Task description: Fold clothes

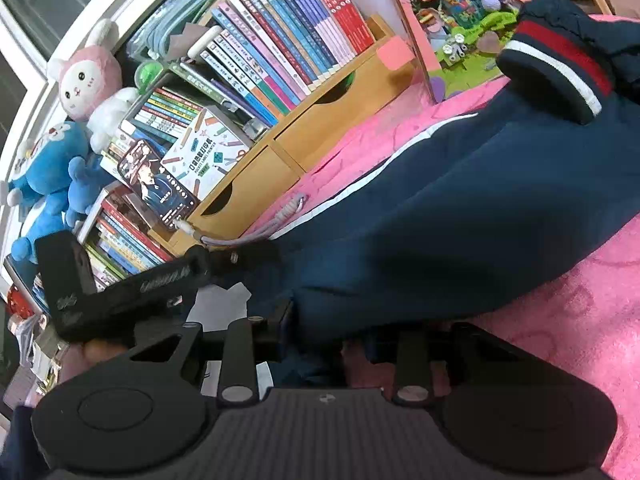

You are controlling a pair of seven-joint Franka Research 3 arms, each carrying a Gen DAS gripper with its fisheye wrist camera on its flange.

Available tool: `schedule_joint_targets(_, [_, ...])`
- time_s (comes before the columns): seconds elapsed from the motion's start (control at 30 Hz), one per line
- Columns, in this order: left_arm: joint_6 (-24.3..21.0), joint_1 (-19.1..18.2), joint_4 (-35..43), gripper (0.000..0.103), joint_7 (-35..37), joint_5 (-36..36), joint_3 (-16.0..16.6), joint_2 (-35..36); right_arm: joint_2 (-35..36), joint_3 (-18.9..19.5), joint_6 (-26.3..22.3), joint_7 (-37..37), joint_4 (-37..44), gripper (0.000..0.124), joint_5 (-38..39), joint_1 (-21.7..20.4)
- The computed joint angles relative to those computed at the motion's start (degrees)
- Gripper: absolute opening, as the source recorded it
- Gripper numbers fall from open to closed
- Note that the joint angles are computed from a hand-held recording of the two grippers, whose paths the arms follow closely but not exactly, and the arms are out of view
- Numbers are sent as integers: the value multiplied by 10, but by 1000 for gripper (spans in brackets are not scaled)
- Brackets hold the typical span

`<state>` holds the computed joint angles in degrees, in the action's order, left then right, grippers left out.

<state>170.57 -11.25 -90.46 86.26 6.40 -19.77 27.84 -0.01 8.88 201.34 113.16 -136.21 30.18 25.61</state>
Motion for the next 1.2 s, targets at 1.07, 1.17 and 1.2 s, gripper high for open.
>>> schedule_joint_targets(1.07, [-184,-21,189,7,186,-107,-24,98,24,0,6,-47,36,41,35,11])
schedule_joint_targets(1.17, [-230,7,207,8,249,-146,-56,104,24,0,7,-45,35,42,34,11])
schedule_joint_targets(1.2, [-248,5,218,9,252,-152,-53,108,24,0,8,-41,34,42,28,10])
